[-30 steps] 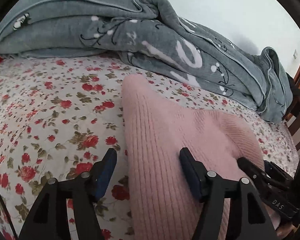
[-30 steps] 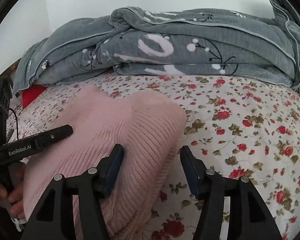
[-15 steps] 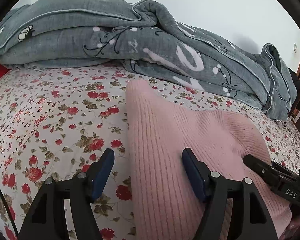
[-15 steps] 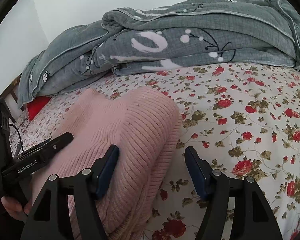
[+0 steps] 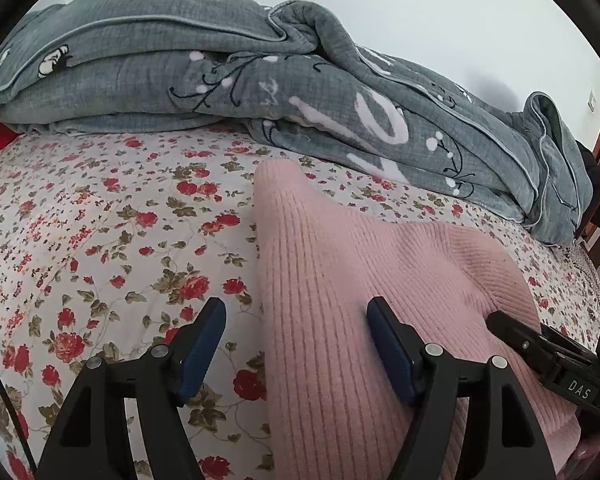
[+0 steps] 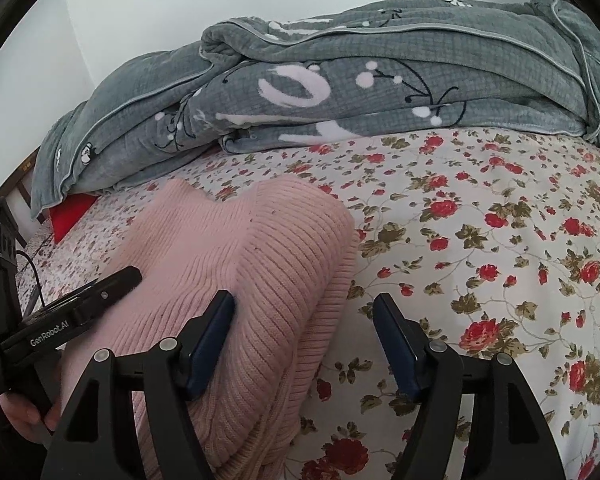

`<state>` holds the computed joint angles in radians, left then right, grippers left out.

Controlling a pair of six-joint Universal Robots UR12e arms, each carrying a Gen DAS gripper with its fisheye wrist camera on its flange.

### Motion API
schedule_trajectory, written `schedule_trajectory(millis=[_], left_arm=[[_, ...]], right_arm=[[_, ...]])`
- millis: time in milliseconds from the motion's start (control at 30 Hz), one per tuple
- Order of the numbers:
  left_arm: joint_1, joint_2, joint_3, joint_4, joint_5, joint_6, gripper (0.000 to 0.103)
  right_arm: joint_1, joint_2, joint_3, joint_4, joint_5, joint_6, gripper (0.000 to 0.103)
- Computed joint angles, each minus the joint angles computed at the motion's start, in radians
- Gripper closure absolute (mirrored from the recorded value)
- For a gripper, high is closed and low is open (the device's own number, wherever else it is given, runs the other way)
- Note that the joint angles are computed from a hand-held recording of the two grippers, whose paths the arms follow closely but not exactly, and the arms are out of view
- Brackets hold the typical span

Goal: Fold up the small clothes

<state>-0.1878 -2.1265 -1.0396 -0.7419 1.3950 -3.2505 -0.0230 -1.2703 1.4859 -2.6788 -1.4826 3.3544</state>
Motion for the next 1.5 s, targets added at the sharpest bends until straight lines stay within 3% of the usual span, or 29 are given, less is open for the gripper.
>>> schedule_trajectory(millis=[133, 333, 400, 467, 533, 600, 700, 767, 900, 1133, 1233, 1300, 1333, 1500], left_arm=[[-0.009, 0.022, -0.034, 0.063, 0.033, 0.03, 0.031], [-0.023, 0.068, -0.097, 0.12, 0.023, 0.105, 0.031], [-0.032, 0.08, -0.112, 0.132, 0.045, 0.116, 0.031], [-0.036, 0.098, -0.136, 0.136, 0.052, 0.117, 0.031], [-0.036, 0.128, -0.185, 0.159, 0.048, 0.105, 0.031], [-0.036, 0.16, -0.244, 0.197, 0.055, 0.097, 0.03], [-0.039, 0.194, -0.277, 0.153, 0.063, 0.108, 0.03], [-0.038, 0.217, -0.291, 0.122, 0.065, 0.093, 0.03], [-0.037, 0.264, -0.308, 0.077, 0.067, 0.078, 0.03], [-0.036, 0.332, -0.28, -0.008, 0.081, 0.064, 0.03], [-0.029, 0.356, -0.275, -0.026, 0.045, 0.058, 0.03], [-0.033, 0.37, -0.277, -0.027, 0.053, 0.058, 0.03], [-0.038, 0.376, -0.279, -0.027, 0.068, 0.062, 0.027], [-0.053, 0.394, -0.289, -0.033, 0.097, 0.067, 0.024]], right_arm=[[0.013, -0.009, 0.004, -0.013, -0.069, -0.013, 0.033], [0.075, -0.042, 0.061, -0.124, -0.326, -0.099, 0.033], [0.101, -0.047, 0.075, -0.125, -0.407, -0.157, 0.04], [0.129, -0.046, 0.095, -0.148, -0.542, -0.171, 0.04], [0.135, -0.056, 0.094, -0.043, -0.609, -0.115, 0.047], [0.117, -0.086, 0.107, 0.055, -0.577, -0.009, 0.062], [0.081, -0.157, 0.166, 0.067, -0.438, 0.078, 0.064], [0.078, -0.193, 0.197, 0.044, -0.42, 0.085, 0.063], [0.097, -0.256, 0.236, 0.016, -0.438, 0.052, 0.047], [0.13, -0.339, 0.254, 0.041, -0.395, 0.02, 0.035], [0.142, -0.359, 0.247, 0.083, -0.388, 0.023, 0.033], [0.145, -0.373, 0.251, 0.087, -0.382, 0.04, 0.016], [0.147, -0.38, 0.257, 0.072, -0.379, 0.044, 0.013], [0.168, -0.392, 0.255, 0.068, -0.458, 0.038, 0.006]])
